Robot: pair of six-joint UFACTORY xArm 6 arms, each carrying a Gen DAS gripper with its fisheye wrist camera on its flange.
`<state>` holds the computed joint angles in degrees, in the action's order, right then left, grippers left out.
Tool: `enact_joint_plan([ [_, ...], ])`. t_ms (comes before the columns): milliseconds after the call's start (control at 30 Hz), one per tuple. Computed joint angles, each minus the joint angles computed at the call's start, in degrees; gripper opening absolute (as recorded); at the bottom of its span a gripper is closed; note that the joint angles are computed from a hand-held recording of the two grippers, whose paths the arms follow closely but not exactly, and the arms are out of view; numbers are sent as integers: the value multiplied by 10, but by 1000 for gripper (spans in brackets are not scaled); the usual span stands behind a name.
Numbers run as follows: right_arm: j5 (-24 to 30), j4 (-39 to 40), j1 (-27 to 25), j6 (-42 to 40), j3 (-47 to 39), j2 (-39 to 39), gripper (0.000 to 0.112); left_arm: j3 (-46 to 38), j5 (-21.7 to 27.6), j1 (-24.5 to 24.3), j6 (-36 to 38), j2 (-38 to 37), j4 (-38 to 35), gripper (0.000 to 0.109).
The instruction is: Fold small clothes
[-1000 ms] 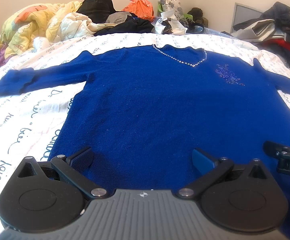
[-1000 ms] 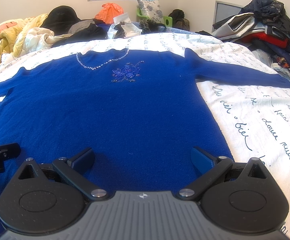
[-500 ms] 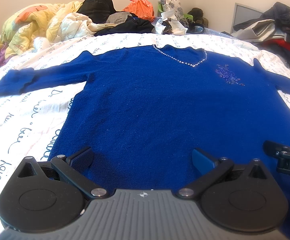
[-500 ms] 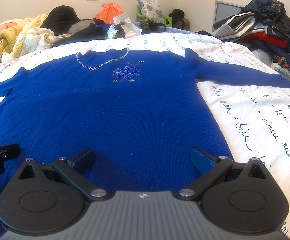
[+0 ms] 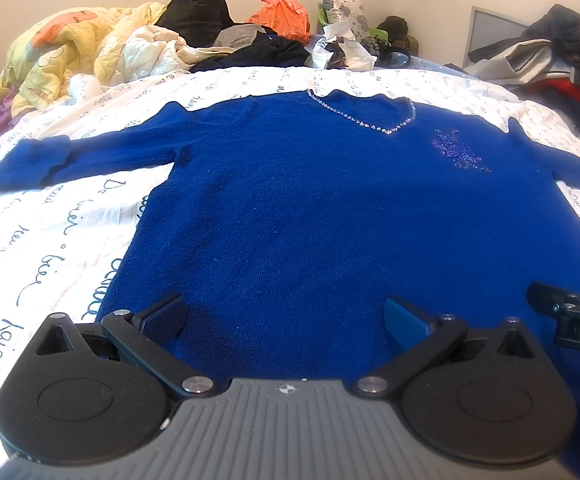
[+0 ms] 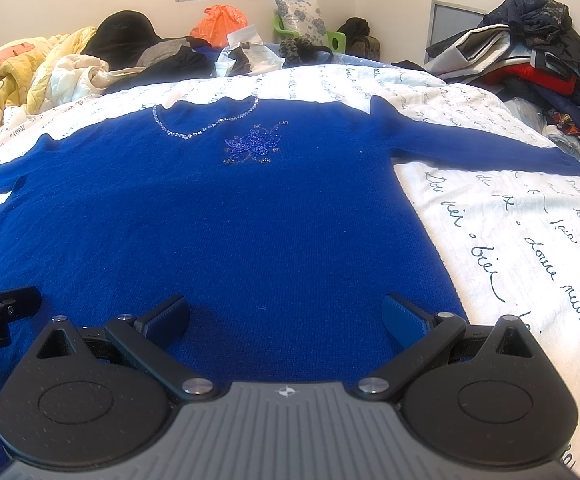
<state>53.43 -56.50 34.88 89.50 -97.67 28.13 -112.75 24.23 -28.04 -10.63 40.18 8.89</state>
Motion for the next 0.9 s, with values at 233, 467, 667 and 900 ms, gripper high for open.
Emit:
enact_joint_plan([
  [233, -8, 5, -2, -6, 6, -6, 103, 0, 0, 0, 0, 0, 0, 103],
  [467, -292, -186, -105, 270, 204, -162, 103, 1, -1, 0, 1, 0, -1, 103],
  [667, -363, -358, -284, 562, 332, -291, 103, 1, -1, 0, 1, 0, 0, 103],
  [900, -485, -452, -515, 833, 324, -253, 102, 1, -1, 0, 0, 0, 0, 103],
])
